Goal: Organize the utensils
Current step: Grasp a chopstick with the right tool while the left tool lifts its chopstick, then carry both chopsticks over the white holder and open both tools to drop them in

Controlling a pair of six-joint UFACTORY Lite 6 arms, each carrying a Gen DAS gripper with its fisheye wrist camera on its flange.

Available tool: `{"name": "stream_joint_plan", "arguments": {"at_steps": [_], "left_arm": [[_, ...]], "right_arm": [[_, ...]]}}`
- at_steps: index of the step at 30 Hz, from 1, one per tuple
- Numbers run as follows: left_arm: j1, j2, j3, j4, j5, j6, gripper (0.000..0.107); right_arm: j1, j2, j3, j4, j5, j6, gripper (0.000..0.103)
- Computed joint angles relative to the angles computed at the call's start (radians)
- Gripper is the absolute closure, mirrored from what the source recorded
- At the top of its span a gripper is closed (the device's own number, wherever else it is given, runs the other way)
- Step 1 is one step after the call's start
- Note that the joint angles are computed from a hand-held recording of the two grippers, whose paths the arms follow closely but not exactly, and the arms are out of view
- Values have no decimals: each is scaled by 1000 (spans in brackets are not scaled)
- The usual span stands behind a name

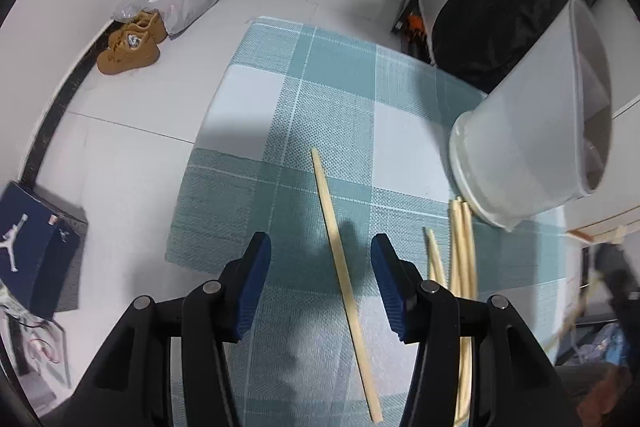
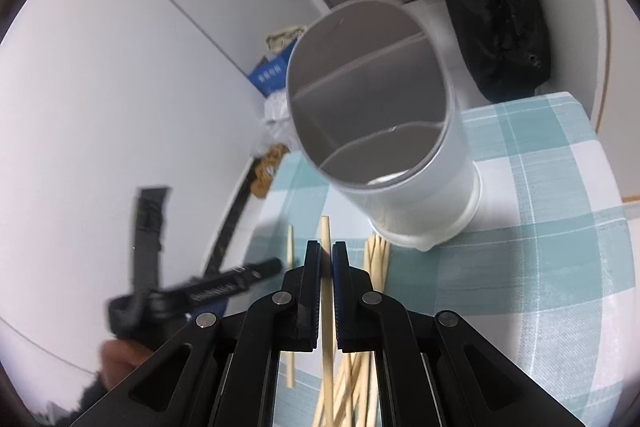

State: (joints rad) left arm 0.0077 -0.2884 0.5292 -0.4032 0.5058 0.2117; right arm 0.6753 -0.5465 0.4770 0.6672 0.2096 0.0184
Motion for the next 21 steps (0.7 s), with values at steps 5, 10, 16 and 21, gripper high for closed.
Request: {"name": "stream_joint_plan", "arguments": {"at_steps": [5, 10, 16, 21], "left_arm": [[-63, 65, 33, 128, -22, -166, 61], [-155, 104, 63, 347, -37, -410, 61], [-246, 152, 104, 567, -16, -653, 97], [-242, 185, 128, 539, -35, -652, 105]], "right_arm": [[-90, -110, -49, 153, 49, -185, 98], [-127, -161, -70, 197, 75, -232, 98], [-167, -207, -78, 174, 116, -223, 98], [-146, -239, -68, 21, 114, -73, 98]]}}
